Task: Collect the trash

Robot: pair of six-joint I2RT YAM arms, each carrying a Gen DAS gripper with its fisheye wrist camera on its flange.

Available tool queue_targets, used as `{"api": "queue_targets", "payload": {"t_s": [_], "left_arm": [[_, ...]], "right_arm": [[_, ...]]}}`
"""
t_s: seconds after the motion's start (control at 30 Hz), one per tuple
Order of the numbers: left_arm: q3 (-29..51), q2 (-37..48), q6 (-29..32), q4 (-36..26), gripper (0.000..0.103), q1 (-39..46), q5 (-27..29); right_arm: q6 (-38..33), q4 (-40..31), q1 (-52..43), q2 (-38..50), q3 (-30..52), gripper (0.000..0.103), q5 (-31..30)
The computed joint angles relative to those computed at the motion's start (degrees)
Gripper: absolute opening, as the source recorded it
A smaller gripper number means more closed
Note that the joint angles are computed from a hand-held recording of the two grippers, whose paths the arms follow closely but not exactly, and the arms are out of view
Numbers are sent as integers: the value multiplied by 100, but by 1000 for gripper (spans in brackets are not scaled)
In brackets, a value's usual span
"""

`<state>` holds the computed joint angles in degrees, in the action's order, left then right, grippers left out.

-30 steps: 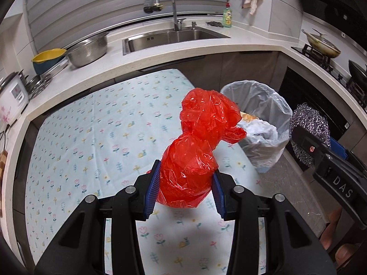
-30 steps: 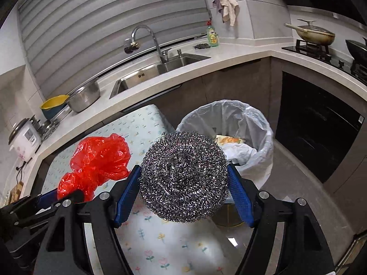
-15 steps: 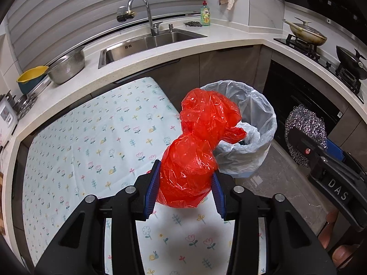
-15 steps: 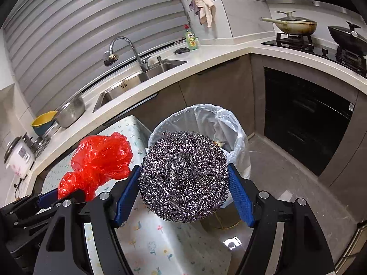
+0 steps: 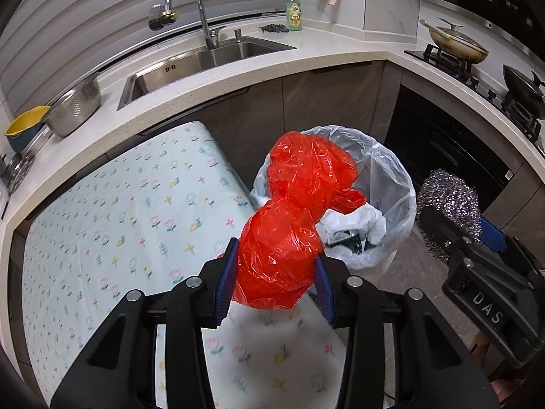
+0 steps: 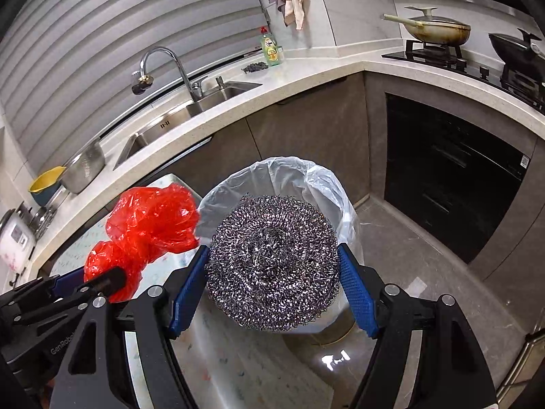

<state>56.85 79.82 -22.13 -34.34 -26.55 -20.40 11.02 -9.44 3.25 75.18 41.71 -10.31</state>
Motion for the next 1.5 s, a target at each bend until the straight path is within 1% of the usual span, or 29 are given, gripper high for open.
{"api": "queue_targets", "payload": {"t_s": [0.27, 0.47, 0.53, 0.6, 0.63, 0.67, 0.83, 0.87, 0.93, 1.07, 1.13, 1.3, 1.5], "left_arm": [[860, 1445, 552, 522, 40, 408, 482], [1277, 2058, 757, 723, 40, 520, 647], [1360, 2193, 790, 775, 41, 547, 688], [1450, 2303, 810, 785, 51, 563, 658], [1470, 2331, 801, 792, 63, 566, 613], [1459, 2325, 803, 842, 69, 582, 612], [1358, 2182, 855, 920, 69, 625, 567], [1350, 2150, 841, 899, 69, 639, 572], [1318, 2059, 803, 866, 70, 663, 587], [1215, 1845, 709, 787, 71, 671, 512], [1119, 1683, 663, 750, 71, 681, 487], [936, 1300, 583, 684, 76, 714, 401], [925, 996, 603, 543, 76, 666, 258]], "right_arm": [[108, 350, 36, 1443, 988, 71, 214], [182, 404, 44, 2183, 1559, 71, 292], [206, 412, 52, 2363, 1697, 73, 292], [289, 397, 66, 2515, 1812, 74, 260], [321, 358, 80, 2576, 1876, 74, 263], [343, 324, 91, 2619, 1929, 74, 274], [383, 320, 129, 2545, 1941, 74, 314], [358, 318, 145, 2502, 1927, 75, 325], [289, 314, 192, 2421, 1916, 79, 395], [168, 161, 248, 2265, 1969, 79, 464], [165, 104, 263, 2104, 1928, 79, 459], [53, -21, 353, 1671, 1775, 81, 550], [25, -78, 343, 1010, 1391, 84, 709]]}}
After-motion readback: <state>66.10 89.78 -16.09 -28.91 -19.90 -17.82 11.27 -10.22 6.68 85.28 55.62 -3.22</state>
